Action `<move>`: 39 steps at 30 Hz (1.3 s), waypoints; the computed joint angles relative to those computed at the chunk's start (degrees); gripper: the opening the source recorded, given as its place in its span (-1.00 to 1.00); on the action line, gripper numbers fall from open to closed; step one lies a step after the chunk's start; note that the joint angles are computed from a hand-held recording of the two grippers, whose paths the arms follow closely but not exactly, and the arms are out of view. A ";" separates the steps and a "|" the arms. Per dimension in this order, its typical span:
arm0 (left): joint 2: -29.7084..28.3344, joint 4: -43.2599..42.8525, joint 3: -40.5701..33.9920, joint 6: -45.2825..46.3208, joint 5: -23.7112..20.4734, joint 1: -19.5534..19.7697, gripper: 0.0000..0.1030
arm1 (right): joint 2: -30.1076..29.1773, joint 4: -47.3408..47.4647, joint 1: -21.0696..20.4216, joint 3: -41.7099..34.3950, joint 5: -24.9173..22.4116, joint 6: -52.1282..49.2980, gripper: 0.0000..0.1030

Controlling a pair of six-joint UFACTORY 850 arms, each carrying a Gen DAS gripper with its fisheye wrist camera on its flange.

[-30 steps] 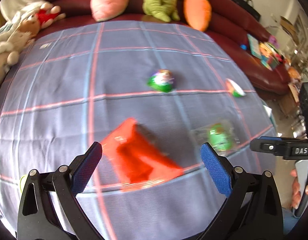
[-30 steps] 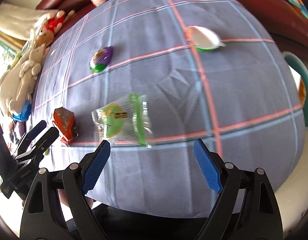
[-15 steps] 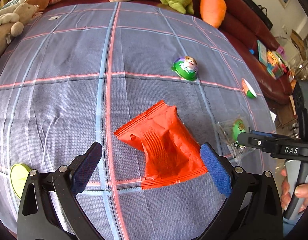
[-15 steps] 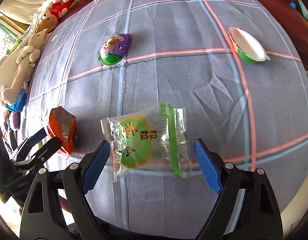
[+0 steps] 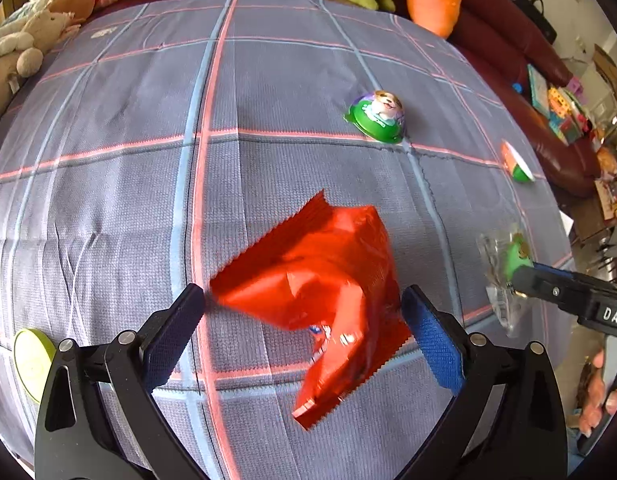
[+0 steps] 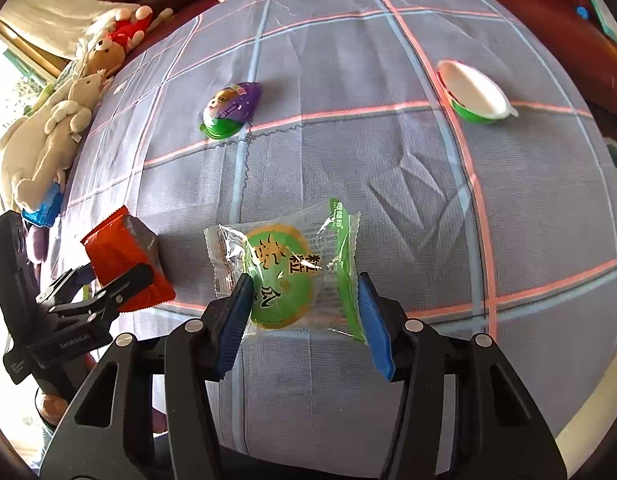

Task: Collect trash
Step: 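Grasp the red wrapper with the left gripper while the right gripper grasps the clear cake packet, then carry the red wrapper and cake packet with both grippers over the bin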

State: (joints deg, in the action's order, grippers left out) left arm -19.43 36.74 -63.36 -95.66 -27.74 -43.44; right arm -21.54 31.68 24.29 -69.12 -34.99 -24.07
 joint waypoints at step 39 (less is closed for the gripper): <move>-6.65 -0.78 -13.66 6.92 -0.57 -1.86 -0.36 | 3.07 7.34 -9.48 0.49 1.16 -7.35 -0.06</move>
